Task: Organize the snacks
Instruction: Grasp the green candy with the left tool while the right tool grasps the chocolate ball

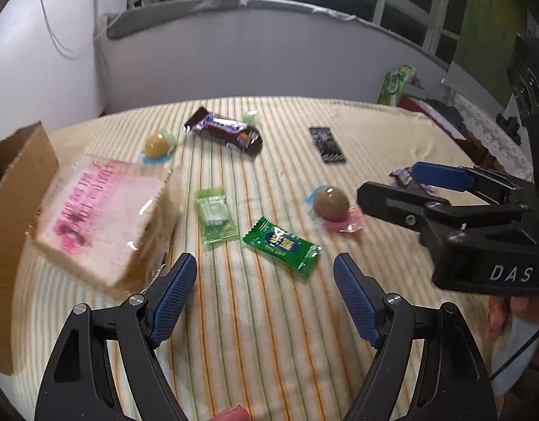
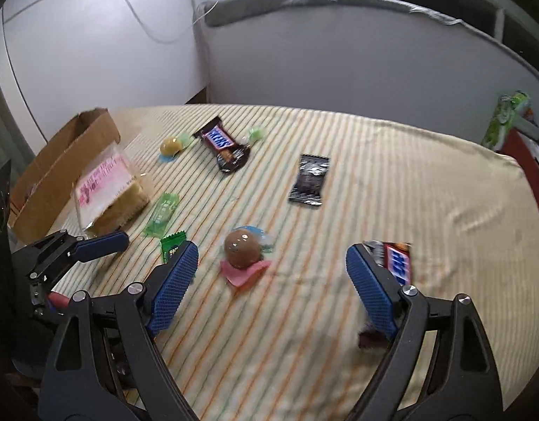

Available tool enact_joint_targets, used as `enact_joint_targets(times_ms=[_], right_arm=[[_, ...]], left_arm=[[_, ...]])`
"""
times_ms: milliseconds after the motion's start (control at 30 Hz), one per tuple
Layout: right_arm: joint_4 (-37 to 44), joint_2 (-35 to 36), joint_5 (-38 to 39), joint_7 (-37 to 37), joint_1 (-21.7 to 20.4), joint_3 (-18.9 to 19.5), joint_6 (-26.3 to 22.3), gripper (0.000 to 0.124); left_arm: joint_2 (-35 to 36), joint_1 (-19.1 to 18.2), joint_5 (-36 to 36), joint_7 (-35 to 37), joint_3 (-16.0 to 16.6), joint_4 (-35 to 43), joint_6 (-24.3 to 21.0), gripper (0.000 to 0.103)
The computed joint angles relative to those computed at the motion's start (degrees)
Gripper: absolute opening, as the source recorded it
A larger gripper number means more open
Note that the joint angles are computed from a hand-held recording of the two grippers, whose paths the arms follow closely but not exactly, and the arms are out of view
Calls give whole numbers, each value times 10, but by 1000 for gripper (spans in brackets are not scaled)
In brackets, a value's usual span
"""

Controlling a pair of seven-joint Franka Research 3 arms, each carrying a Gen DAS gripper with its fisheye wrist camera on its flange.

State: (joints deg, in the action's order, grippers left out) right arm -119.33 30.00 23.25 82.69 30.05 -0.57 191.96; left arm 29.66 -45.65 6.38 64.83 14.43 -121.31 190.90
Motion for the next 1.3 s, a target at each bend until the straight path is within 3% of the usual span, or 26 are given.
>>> enact_joint_targets(times_ms=[133,233,300,400,500,667,767,967,1033,1200,1300], right_arm=[[31,18,-16,-7,-5,3,-35,79],[53,32,-26,0,3,-7,-62,72],[65,41,-34,1,-20,15,-67,68],[71,46,-41,10,-14,8,-72,52],[69,43,-48,20,2,-13,-79,38],[54,33,-59,14,-25,13,-75,37],[40,27,-57,16,-26,16,-61,37],[-10,1,-40,22,-33,29,-18,37],[-20,-3,-36,21,-34,33,-8,37],[-33,-3,-44,20,-79,80,18,37],[-41,-2,-53,26,-104,104,32,37]], left_arm=[[3,8,12,-4,-7,12,-20,78],[7,1,29,-18,4,25,-40,68],[9,15,43,-29,-6,32,-46,63],[14,25,65,-44,-12,43,-51,58],[16,32,87,-60,-15,48,-52,46],[11,73,115,-67,-49,41,-38,41],[7,72,117,-70,-45,35,-33,38],[-5,99,122,-58,-67,19,-25,37],[-3,82,120,-55,-51,23,-35,42],[10,-1,127,-92,30,44,-69,50],[23,-8,148,-111,39,65,-84,53]])
